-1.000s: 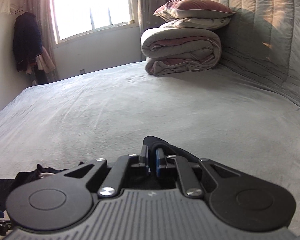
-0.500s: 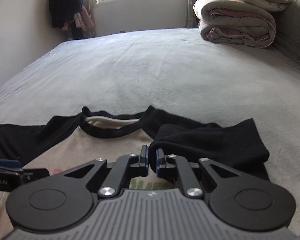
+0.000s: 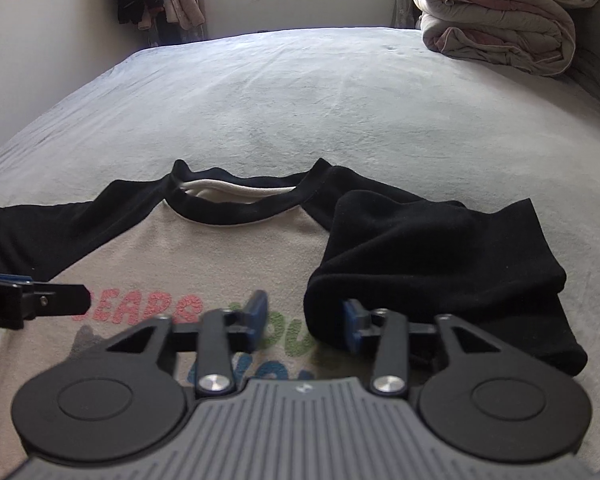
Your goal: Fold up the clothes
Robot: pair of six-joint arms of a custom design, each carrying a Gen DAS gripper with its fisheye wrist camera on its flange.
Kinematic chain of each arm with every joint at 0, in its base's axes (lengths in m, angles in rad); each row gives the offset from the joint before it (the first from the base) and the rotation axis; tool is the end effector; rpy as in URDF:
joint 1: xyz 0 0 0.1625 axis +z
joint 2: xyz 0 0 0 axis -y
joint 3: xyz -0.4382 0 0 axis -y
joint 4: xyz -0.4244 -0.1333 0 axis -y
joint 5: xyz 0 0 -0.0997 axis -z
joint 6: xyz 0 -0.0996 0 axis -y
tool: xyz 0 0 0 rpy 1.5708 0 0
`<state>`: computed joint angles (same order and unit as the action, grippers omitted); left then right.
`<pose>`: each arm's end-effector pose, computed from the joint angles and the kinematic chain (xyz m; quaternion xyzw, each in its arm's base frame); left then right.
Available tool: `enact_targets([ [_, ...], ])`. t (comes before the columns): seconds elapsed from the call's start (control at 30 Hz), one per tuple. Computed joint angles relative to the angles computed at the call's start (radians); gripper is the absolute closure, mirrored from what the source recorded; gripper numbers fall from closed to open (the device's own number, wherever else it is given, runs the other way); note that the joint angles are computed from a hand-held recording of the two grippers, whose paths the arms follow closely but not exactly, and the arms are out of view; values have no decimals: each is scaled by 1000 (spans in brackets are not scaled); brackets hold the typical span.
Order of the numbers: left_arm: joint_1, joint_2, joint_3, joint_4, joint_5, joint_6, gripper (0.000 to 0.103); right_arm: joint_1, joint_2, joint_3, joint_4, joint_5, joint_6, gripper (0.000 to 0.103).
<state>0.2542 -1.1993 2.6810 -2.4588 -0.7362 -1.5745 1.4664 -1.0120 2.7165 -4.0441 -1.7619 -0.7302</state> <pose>-0.1822 -0.2613 0.0369 0.0051 0.8822 -0.3511 0.3137 0.0809 -0.3256 0.1125 0.2500 -0.8890 0.3054 0.2321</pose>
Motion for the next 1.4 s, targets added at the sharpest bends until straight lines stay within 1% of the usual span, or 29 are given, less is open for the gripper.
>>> enact_targets([
  [0.13, 1, 10, -15, -7, 7, 29, 2, -35, -141, 36, 154, 59, 17, 43],
  [0.23, 2, 28, -32, -24, 15, 60, 2, -79, -275, 62, 288, 107, 37, 43],
  [0.3, 6, 44, -43, -42, 18, 86, 2, -112, -345, 72, 349, 138, 42, 41],
  [0.5, 14, 104, -81, -99, 21, 160, 2, -199, -502, 85, 437, 188, 47, 40],
  [0.63, 14, 142, -94, -157, 18, 218, 2, -272, -579, 76, 474, 226, 65, 40],
  [0.7, 16, 164, -99, -193, 15, 253, 2, -309, -605, 69, 486, 250, 89, 40],
  [0.8, 15, 194, -100, -261, 16, 301, 5, -351, -615, 54, 477, 266, 117, 40],
  [0.9, 17, 217, -103, -301, 18, 325, 7, -359, -581, 33, 450, 256, 136, 40],
  [1.0, 22, 233, -106, -341, 15, 346, 8, -376, -554, 21, 427, 287, 137, 46],
  [1.03, 23, 238, -105, -359, 14, 353, 8, -374, -537, 16, 410, 286, 141, 48],
  [1.1, 26, 248, -100, -407, 12, 373, 9, -368, -504, 2, 383, 286, 150, 53],
  [1.2, 38, 265, -86, -518, 0, 410, 10, -353, -466, -20, 371, 282, 151, 67],
  [1.23, 46, 272, -78, -571, -9, 425, 11, -347, -454, -27, 370, 278, 149, 80],
  [1.27, 54, 278, -72, -618, -17, 437, 11, -340, -449, -28, 365, 277, 147, 85],
  [1.3, 62, 282, -66, -654, -25, 443, 11, -333, -444, -29, 360, 276, 144, 85],
  [1.4, 91, 288, -47, -761, -54, 459, 11, -311, -452, -17, 358, 303, 128, 90],
])
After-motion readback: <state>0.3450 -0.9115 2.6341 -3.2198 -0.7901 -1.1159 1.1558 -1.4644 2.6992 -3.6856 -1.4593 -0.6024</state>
